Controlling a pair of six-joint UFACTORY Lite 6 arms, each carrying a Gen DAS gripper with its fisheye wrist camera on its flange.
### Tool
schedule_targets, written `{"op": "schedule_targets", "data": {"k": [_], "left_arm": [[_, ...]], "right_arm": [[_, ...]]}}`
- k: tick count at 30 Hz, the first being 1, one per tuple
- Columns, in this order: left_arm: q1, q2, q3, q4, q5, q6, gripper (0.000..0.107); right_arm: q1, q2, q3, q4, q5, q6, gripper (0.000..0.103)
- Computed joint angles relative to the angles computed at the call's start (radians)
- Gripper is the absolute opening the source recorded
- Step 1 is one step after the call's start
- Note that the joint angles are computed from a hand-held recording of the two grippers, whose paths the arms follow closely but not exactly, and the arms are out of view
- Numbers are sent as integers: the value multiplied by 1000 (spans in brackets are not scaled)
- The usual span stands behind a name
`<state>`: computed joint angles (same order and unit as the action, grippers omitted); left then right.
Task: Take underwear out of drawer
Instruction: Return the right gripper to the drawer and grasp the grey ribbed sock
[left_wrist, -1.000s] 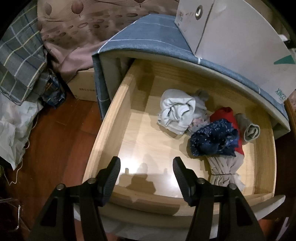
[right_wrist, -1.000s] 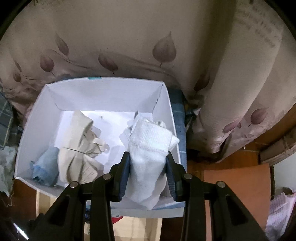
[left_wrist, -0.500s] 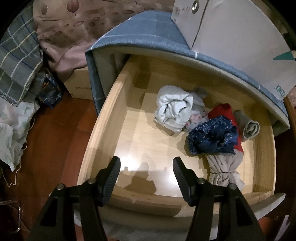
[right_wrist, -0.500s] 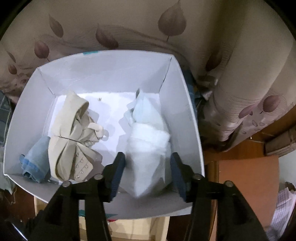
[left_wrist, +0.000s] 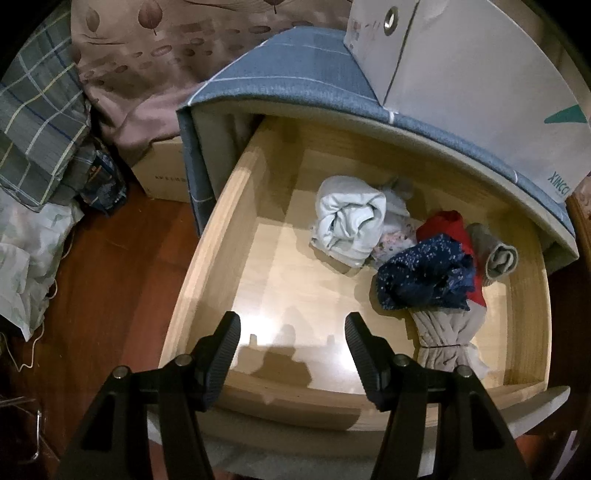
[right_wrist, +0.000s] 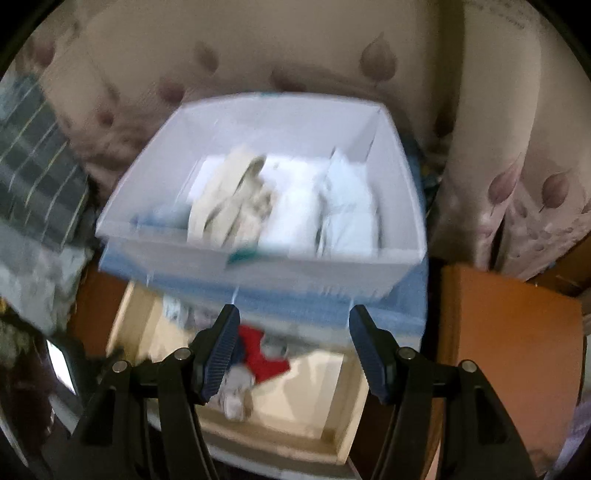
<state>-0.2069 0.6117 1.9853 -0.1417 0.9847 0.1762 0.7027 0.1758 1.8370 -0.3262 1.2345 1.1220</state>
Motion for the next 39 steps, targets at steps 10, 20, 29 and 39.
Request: {"op": "schedule_targets", "data": {"k": [10,20,29,39], "left_arm": [[5,12,25,1,21,-1,60],[12,33,58,-12,42,1,60],[10,34,60,-13,44,0,60],[11,28,50,-14,42,2,60]], "right_arm": [[42,28,-374,101,-355,72,38],[29,153,-383,25,-484,91,38],[38,302,-273,-39,-435,50,37],[58,404,-217,6,-395,9,12]]}}
